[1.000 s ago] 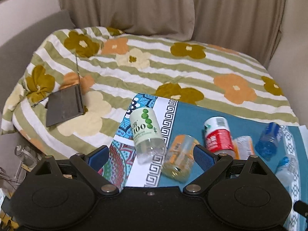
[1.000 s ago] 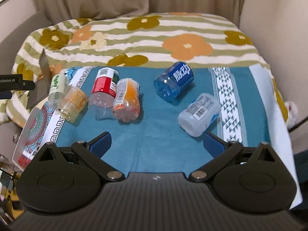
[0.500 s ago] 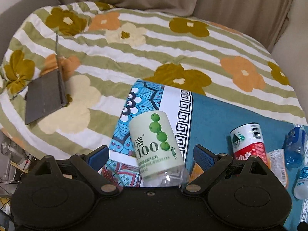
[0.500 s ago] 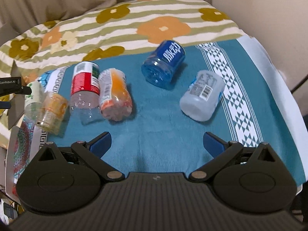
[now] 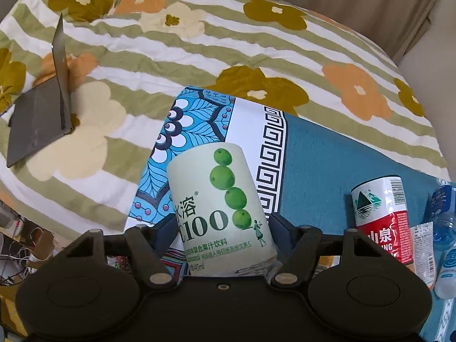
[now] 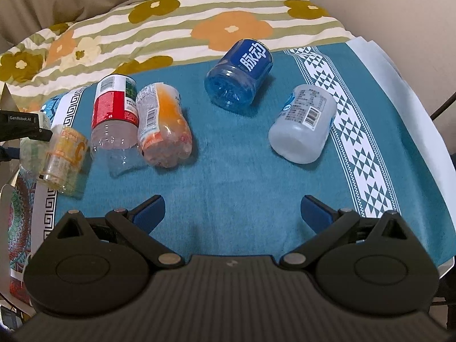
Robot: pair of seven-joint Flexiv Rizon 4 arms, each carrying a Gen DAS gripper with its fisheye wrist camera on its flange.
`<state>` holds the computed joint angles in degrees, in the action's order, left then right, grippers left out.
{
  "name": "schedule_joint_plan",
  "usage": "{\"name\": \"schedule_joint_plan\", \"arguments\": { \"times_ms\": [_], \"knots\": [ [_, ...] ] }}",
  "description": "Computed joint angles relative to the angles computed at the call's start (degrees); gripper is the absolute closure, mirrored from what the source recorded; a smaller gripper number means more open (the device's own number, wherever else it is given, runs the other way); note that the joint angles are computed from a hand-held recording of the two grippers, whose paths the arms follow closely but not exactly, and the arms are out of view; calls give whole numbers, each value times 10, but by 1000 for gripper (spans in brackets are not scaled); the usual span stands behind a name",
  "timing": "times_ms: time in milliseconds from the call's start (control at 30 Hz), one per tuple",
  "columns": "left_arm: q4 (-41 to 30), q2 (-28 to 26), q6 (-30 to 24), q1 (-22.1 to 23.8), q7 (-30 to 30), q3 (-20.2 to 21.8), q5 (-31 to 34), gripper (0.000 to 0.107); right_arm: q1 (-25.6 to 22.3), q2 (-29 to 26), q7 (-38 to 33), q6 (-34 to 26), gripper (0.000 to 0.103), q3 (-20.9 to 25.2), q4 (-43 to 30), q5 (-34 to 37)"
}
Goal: Flip cup upright
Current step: 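Lift the green-dotted cup with the left gripper and carry it over the cloth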
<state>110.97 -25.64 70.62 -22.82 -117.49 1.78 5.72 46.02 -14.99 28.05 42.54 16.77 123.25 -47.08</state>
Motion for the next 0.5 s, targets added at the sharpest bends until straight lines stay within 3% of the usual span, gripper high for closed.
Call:
{"name": "schedule_joint_plan", "arguments": {
  "times_ms": [500],
  "knots": [
    [18, 33, 8, -14, -20, 16, 36, 36, -1, 10, -2, 3, 0, 0, 3, -25]
  ]
}}
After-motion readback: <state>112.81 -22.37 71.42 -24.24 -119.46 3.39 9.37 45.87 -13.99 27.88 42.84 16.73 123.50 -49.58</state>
